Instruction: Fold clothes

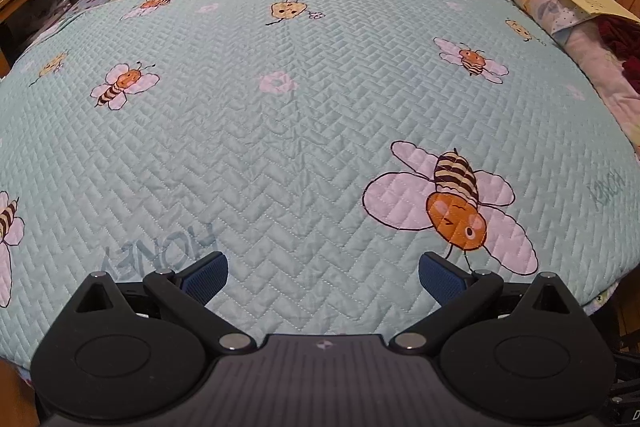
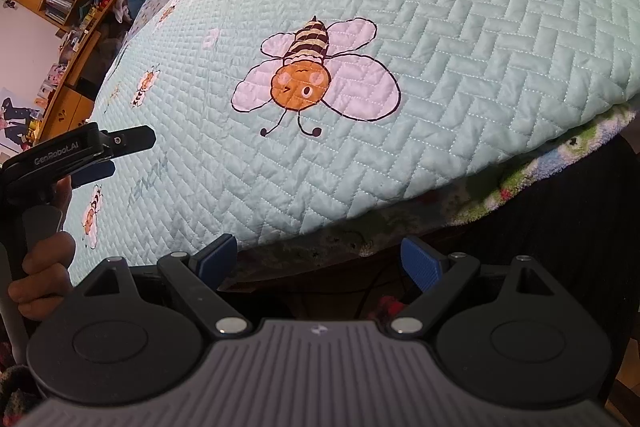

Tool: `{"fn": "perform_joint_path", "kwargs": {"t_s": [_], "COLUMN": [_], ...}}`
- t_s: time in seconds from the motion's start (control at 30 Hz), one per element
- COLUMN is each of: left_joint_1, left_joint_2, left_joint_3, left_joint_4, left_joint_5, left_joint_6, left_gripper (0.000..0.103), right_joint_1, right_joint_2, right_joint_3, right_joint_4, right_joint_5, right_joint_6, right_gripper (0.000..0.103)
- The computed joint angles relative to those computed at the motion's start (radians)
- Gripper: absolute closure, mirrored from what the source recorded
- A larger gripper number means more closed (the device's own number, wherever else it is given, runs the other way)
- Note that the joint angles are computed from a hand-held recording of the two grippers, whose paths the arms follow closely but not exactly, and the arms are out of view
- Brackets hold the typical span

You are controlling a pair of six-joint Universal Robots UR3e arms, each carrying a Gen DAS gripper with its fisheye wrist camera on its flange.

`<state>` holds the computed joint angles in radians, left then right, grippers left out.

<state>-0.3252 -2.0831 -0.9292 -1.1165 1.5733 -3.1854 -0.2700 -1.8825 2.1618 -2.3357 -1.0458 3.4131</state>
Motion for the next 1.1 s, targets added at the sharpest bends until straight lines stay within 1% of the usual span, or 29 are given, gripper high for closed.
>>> {"fn": "perform_joint_path", "kwargs": {"t_s": [0.37,0.43,0.5,0.53,0.6,0.67,0.8,0.87,0.9,0.97,1.03,1.07,1.1], "left_joint_1": [0.0,-0.006,-0.019,-0.025,-0.032,-0.034,0.026,0.043,0.041,0.005,-0.061,-0.088,-0.101], "left_joint_2": [0.002,-0.003,-0.012,-0.011,0.016,0.043,0.119,0.133,0.132,0.114,0.086,0.072,0.067], "left_joint_3": [-0.003,0.004,0.017,0.016,-0.023,-0.059,-0.133,-0.144,-0.14,-0.122,-0.119,-0.118,-0.126], "left_joint_4": [0.008,0.011,0.018,0.033,0.105,0.173,0.242,0.248,0.251,0.279,0.363,0.408,0.445], "left_joint_5": [0.006,0.021,0.06,0.083,0.122,0.149,0.033,0.011,0.031,0.153,0.335,0.412,0.443], "left_joint_6": [-0.004,-0.004,0.004,0.009,0.01,0.013,0.001,-0.022,-0.038,-0.067,-0.004,0.035,0.065], "left_gripper": [0.001,0.002,0.003,0.004,0.004,0.001,0.001,0.001,0.002,0.008,0.006,0.004,0.001], "right_joint_1": [0.012,0.011,0.009,0.009,0.009,0.008,0.006,0.008,0.009,0.011,0.014,0.015,0.016], "right_joint_2": [0.022,0.022,0.022,0.021,0.02,0.02,0.025,0.026,0.027,0.025,0.026,0.027,0.029], "right_joint_3": [-0.015,-0.015,-0.014,-0.013,-0.009,-0.006,-0.006,-0.007,-0.007,-0.007,-0.008,-0.008,-0.009], "right_joint_4": [-0.005,-0.004,-0.004,-0.005,-0.008,-0.01,-0.012,-0.015,-0.016,-0.016,-0.018,-0.019,-0.02], "right_joint_5": [-0.004,-0.002,-0.001,0.0,0.0,0.002,0.005,0.004,0.004,0.002,-0.001,-0.002,-0.004], "right_joint_6": [-0.001,-0.001,0.0,0.001,0.003,0.004,0.002,0.002,0.002,0.003,0.006,0.007,0.008], "right_gripper": [0.014,0.014,0.014,0.014,0.014,0.014,0.014,0.014,0.014,0.014,0.014,0.014,0.014]}}
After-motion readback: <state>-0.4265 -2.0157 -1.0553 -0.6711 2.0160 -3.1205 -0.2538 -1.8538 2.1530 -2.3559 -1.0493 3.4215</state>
